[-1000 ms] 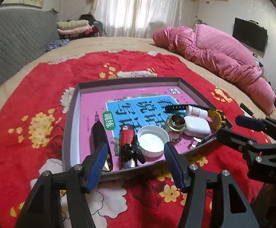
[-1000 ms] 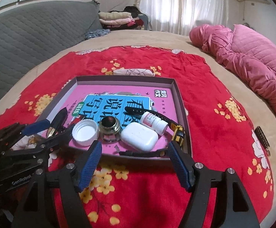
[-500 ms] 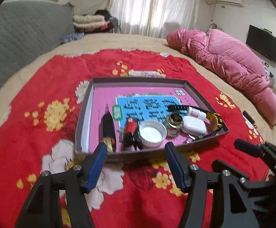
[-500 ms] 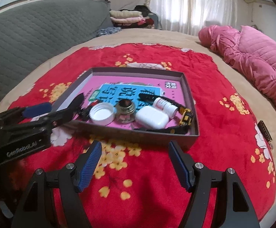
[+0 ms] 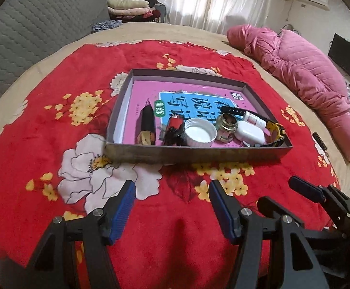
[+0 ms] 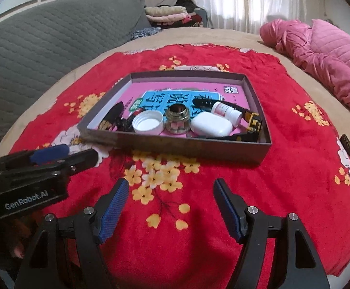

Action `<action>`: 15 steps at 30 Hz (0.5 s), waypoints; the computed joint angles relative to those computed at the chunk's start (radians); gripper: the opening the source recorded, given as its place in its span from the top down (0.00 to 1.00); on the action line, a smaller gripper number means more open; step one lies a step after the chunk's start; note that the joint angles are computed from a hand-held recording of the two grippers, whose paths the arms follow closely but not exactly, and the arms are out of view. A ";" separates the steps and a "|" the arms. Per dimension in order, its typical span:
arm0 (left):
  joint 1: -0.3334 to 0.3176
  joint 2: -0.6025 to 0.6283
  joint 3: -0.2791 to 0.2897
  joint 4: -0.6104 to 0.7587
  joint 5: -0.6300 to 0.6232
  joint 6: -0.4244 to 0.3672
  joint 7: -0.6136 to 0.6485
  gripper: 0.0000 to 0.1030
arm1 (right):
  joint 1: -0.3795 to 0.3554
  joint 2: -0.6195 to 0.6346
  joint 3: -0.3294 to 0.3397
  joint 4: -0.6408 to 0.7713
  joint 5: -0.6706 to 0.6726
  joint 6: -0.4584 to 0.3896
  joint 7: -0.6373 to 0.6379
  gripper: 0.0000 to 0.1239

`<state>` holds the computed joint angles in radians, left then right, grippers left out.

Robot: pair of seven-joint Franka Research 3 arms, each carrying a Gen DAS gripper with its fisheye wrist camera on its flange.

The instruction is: Organize rigid objects

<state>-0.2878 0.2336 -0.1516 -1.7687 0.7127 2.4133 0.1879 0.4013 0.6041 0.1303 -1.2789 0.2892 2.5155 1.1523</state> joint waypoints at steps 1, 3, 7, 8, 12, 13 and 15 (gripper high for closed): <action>-0.002 -0.003 0.000 -0.001 0.000 -0.007 -0.003 0.39 | -0.001 0.002 0.000 0.002 0.003 0.000 0.003 0.40; -0.005 -0.007 -0.001 -0.003 0.000 -0.021 -0.011 0.39 | 0.000 -0.004 -0.003 -0.012 0.001 0.026 0.002 0.40; -0.007 -0.009 -0.007 0.003 -0.009 -0.037 -0.017 0.39 | -0.004 -0.022 -0.004 -0.054 -0.004 0.074 -0.014 0.40; -0.009 -0.007 -0.009 0.007 -0.009 -0.041 -0.017 0.39 | -0.004 -0.025 -0.003 -0.060 -0.004 0.081 -0.018 0.40; -0.022 0.009 -0.011 0.035 0.010 -0.060 0.001 0.39 | 0.001 -0.037 -0.011 -0.084 -0.010 0.107 -0.003 0.40; -0.024 0.012 -0.011 0.037 0.012 -0.054 0.007 0.39 | 0.003 -0.040 -0.014 -0.091 -0.015 0.116 0.002 0.40; -0.026 0.016 -0.010 0.041 0.011 -0.058 0.011 0.39 | 0.004 -0.043 -0.017 -0.098 -0.021 0.123 0.012 0.40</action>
